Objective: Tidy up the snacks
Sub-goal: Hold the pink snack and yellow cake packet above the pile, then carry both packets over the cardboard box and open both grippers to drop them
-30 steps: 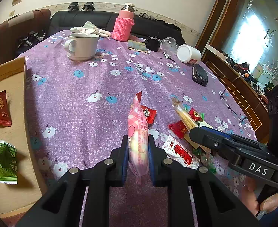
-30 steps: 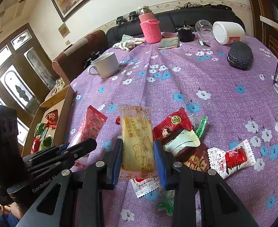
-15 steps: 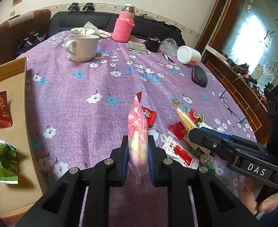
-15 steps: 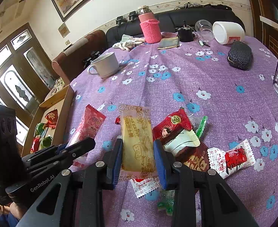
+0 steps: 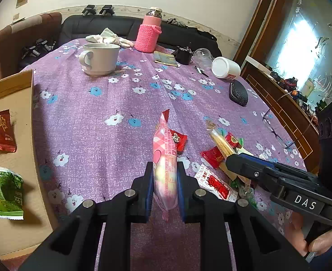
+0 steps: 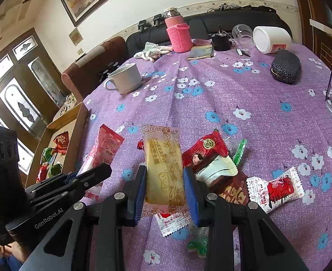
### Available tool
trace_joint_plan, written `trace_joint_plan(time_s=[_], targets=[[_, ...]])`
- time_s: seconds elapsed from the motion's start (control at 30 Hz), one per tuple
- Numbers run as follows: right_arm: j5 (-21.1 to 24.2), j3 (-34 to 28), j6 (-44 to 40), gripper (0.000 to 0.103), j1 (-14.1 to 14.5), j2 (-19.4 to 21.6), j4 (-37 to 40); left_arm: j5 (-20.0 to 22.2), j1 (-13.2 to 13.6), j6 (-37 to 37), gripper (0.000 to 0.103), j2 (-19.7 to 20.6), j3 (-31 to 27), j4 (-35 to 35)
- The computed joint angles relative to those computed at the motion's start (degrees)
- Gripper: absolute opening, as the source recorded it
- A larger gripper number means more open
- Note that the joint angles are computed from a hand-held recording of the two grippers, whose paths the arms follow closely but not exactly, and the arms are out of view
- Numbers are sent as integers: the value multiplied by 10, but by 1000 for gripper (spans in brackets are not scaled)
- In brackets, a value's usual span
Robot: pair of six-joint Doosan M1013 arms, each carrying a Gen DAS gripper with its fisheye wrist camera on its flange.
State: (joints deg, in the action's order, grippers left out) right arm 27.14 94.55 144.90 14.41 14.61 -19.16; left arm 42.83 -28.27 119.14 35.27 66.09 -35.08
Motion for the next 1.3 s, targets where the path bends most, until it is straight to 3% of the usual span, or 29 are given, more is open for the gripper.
trace_joint_plan(time_s=[0.53,0.8,0.97,1.3], targets=[[1,5,42,35,1,-5,-36,-17,-1,-18,17,-4,6,17],[4,9,91,35,5,-15,-68,-32,4,31,18,-33,34,-27],[-3,11,102,35,17,-24,-75,-39,14,54,18,-47,46,-54],[-8,-24,38,36,43,-11,-25,-54,47,54,18,-65,68,-94]])
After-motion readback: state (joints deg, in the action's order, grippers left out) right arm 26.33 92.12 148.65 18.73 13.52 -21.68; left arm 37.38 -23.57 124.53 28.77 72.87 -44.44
